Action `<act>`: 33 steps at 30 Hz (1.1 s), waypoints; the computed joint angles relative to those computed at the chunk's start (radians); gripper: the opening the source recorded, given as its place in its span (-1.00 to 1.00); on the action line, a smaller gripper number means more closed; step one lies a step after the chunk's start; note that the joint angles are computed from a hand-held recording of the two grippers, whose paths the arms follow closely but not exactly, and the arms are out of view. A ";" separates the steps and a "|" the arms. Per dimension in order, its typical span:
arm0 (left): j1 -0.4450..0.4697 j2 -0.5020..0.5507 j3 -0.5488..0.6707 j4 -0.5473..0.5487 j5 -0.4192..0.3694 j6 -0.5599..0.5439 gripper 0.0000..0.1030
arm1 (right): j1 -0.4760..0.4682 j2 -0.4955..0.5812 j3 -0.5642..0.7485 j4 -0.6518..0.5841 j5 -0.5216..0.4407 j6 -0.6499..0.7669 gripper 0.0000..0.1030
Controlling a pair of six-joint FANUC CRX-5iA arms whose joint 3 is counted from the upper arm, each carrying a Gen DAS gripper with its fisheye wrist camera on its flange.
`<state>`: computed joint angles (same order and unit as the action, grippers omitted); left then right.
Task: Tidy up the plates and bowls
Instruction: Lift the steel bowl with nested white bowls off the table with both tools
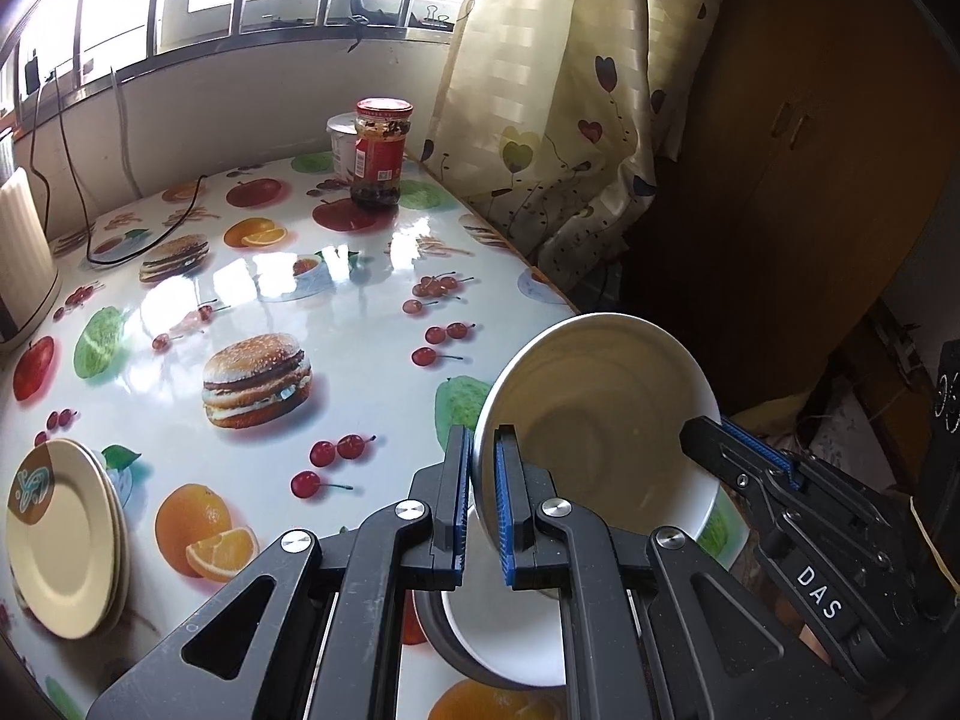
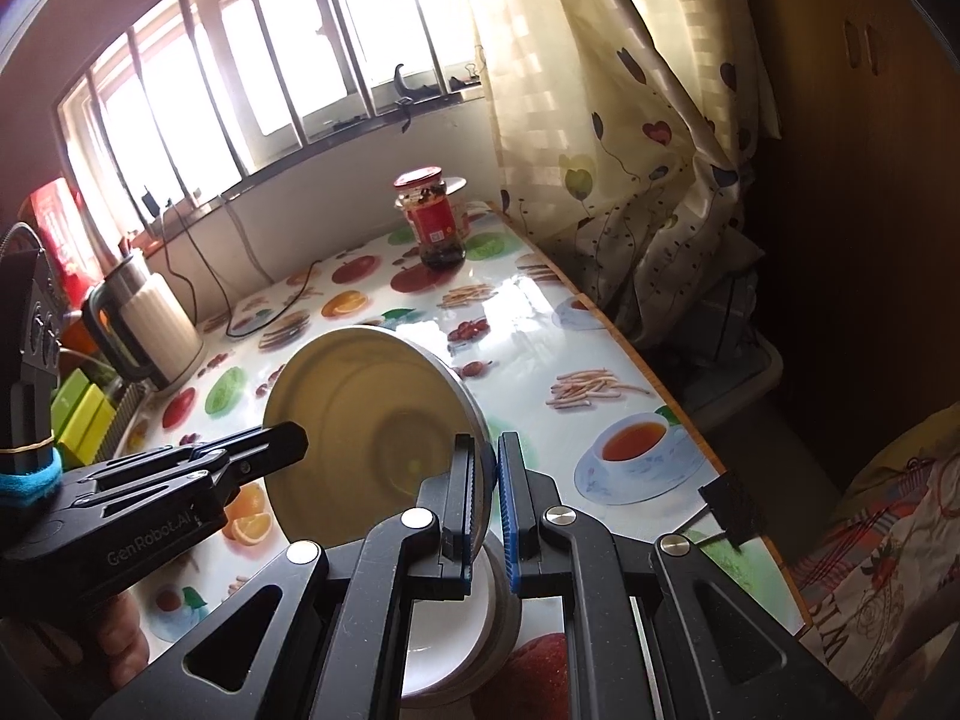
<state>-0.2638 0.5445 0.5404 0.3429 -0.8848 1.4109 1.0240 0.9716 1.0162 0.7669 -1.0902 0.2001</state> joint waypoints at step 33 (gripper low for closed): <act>0.009 -0.097 -0.178 0.025 0.037 -0.010 -0.84 | 0.042 -0.076 -0.158 0.008 0.042 -0.074 -0.83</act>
